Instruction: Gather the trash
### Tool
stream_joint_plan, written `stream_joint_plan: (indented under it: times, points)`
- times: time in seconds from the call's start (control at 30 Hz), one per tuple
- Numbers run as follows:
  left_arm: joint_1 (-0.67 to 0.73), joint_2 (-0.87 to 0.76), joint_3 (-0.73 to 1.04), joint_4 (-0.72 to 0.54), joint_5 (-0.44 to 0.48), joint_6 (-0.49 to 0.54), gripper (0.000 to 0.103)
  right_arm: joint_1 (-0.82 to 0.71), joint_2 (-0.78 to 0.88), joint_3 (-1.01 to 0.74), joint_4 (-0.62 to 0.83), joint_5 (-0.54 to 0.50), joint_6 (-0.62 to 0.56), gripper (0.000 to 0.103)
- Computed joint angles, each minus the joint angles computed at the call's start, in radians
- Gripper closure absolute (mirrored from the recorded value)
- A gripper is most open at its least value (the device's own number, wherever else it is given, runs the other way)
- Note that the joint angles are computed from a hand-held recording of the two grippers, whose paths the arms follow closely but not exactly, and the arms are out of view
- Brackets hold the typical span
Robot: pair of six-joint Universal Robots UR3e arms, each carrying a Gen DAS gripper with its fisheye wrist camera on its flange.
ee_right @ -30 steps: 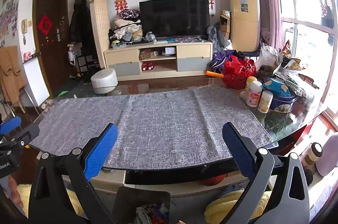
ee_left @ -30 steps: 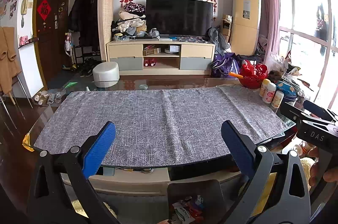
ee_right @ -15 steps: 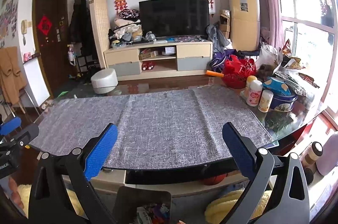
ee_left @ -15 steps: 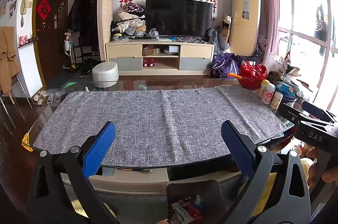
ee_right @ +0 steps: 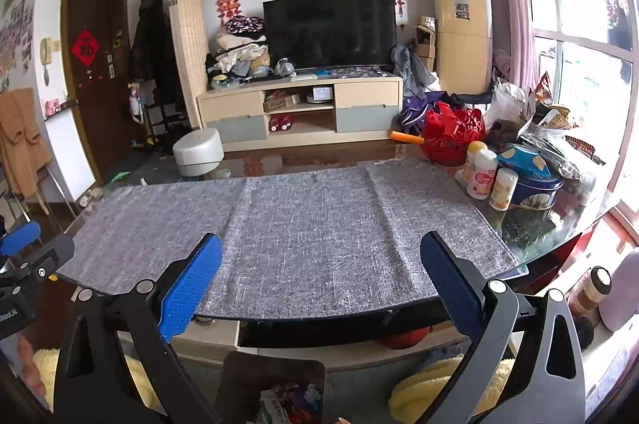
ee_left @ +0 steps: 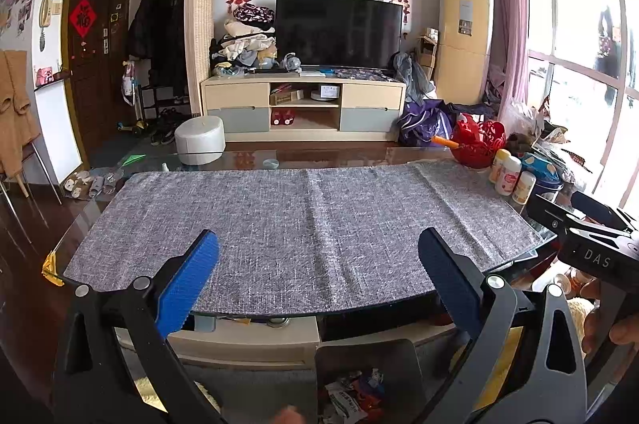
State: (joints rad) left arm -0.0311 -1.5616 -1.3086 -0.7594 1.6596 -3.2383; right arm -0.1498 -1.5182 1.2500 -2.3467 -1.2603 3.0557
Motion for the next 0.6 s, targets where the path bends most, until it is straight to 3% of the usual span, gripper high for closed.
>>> stream_joint_plan:
  times: [0.13, 0.23, 0.37, 0.6]
  points:
    - [-0.008, -0.004, 0.008, -0.006, 0.026, -0.015, 0.008, -0.001, 0.001, -0.003, 0.007, 0.000, -0.001, 0.003]
    - [-0.064, -0.055, 0.073, -0.044, 0.155, -0.012, 0.008, 0.000, 0.001, -0.003, 0.007, 0.000, 0.000, 0.003]
    - [-0.039, -0.035, 0.048, -0.030, 0.079, -0.008, 0.008, 0.002, 0.002, -0.003, 0.012, -0.003, 0.002, 0.003]
    - [-0.041, -0.032, 0.032, -0.006, 0.077, -0.008, 0.008, 0.007, 0.003, -0.004, 0.013, -0.010, 0.008, 0.003]
